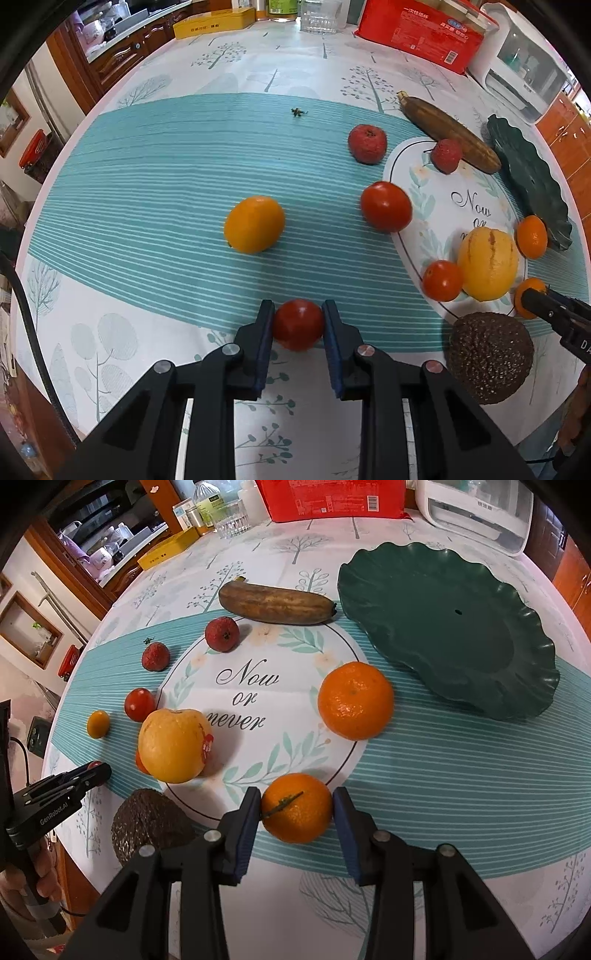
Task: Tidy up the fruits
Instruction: 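Carry the tomato and mandarin with both grippers over the green plate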
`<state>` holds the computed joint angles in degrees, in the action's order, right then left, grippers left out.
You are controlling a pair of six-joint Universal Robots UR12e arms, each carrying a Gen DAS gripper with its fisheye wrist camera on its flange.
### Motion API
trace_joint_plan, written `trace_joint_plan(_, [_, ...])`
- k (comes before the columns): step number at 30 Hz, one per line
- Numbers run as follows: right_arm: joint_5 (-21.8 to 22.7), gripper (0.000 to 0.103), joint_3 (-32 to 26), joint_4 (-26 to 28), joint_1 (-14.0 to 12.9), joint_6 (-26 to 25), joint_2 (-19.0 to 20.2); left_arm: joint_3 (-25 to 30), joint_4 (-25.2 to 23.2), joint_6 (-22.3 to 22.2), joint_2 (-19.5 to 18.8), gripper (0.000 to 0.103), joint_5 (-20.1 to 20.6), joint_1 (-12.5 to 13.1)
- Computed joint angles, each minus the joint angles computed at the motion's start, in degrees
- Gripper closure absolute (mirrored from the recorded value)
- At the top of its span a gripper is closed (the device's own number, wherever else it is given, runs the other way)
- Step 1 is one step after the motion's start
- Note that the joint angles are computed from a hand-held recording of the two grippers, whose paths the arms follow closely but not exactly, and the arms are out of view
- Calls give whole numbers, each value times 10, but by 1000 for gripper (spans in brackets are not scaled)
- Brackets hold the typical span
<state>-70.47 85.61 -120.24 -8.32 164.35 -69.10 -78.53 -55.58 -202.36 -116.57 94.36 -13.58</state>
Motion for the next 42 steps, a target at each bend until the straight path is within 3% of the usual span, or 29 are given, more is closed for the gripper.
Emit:
trace_joint_plan(10, [18, 65, 0, -19, -8, 7, -13, 49, -7, 30, -8, 79, 10, -12])
trace_joint_plan(19, [57, 65, -7, -79, -31, 55, -26, 147, 2, 113, -44, 79, 5, -35])
trace_joint_plan(26, [45, 64, -18, -136, -46, 95, -27, 267, -10, 191, -106, 79, -15, -56])
trace_joint_plan(31, [7, 64, -39, -168, -51, 125, -15, 381, -43, 233, -171, 79, -27, -70])
trace_joint_plan(34, [-28, 64, -59, -167, -50, 135, -2, 440, -67, 239, -206, 79, -34, -74])
trace_joint_plan(42, [-83, 64, -95, -156, -47, 149, 33, 648, -187, 237, -330, 79, -50, -77])
